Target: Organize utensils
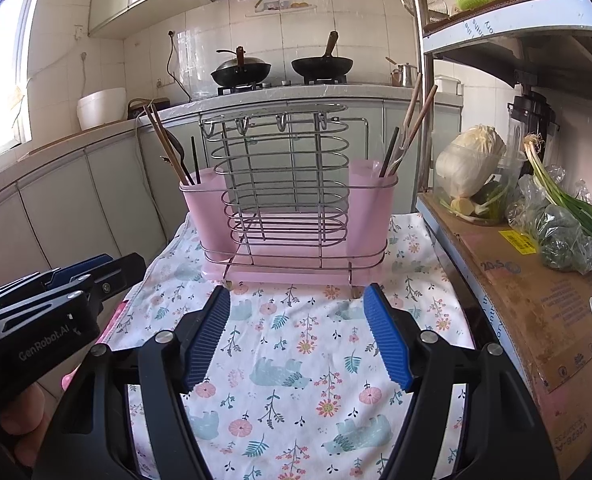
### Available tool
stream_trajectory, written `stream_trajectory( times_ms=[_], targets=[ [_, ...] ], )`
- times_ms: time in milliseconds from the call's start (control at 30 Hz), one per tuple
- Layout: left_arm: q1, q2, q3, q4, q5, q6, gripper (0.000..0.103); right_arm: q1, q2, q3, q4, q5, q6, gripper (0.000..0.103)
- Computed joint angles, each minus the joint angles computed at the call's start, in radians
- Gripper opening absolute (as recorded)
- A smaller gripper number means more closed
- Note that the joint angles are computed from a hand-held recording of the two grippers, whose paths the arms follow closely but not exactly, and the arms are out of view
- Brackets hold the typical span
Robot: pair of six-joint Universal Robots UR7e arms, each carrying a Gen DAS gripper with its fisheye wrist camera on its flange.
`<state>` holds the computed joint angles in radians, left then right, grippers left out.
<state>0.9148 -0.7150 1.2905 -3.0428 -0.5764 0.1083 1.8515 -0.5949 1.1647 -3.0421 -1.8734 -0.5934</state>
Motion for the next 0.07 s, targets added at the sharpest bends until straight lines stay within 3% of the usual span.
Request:
stream_trajectory(
  times_ms=[67],
  targets=[
    [0.004, 0.002, -0.004, 0.01, -0.004, -0.005, 0.038, -0.001, 0.002, -0.003, 0.003, -0.002, 0.001, 0.07]
  ],
)
